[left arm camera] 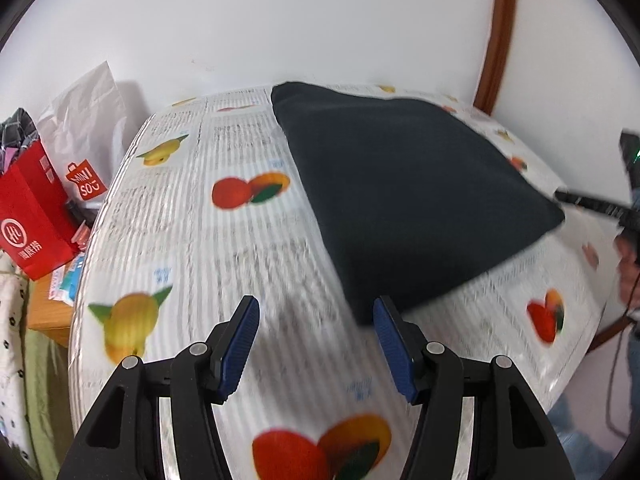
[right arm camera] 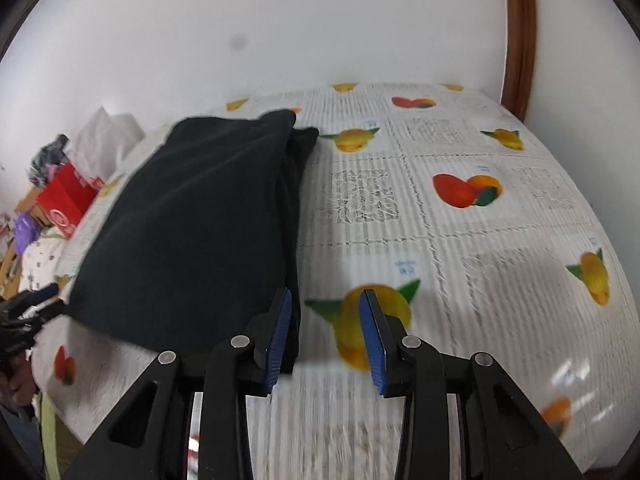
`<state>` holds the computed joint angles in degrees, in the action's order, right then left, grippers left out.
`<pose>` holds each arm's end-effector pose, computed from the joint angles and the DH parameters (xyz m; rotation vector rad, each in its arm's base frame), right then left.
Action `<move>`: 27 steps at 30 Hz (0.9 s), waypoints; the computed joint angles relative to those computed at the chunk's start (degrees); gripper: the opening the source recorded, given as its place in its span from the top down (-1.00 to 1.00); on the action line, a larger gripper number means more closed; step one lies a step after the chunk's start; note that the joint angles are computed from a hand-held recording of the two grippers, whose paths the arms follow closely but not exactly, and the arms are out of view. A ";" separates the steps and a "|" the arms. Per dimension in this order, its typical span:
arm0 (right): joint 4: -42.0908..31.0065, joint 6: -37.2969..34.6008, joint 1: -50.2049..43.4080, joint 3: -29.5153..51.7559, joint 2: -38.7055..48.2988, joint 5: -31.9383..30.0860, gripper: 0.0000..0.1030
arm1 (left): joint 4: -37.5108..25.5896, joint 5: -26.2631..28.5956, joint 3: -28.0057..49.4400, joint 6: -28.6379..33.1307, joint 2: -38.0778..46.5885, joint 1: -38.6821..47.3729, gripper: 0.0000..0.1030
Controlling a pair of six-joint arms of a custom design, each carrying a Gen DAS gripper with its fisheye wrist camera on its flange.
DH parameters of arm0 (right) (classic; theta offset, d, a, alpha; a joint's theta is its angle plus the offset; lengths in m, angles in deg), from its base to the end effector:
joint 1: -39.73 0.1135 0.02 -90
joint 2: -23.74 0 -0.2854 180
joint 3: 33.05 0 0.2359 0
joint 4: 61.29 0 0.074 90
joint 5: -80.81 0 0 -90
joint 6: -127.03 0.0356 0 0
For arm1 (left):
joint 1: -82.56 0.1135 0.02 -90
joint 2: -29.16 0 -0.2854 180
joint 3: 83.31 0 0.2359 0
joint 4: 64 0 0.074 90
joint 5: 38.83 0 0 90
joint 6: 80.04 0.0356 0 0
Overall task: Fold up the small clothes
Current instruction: 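Open both grippers and pull them back from the folded sweatshirt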
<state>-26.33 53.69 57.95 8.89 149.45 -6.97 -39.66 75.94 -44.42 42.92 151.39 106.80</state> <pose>0.2705 0.0876 0.0283 -0.0154 2.4349 0.2292 0.2380 0.0908 0.0295 0.3369 2.4455 -0.1479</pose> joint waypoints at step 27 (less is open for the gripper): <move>-0.81 -1.60 6.25 11.01 12.49 1.16 0.30 | 1.47 -7.81 9.36 -9.34 8.82 -14.05 0.18</move>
<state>-27.14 52.09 64.20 19.91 161.94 -5.81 -38.19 68.13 -35.06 33.59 160.22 92.75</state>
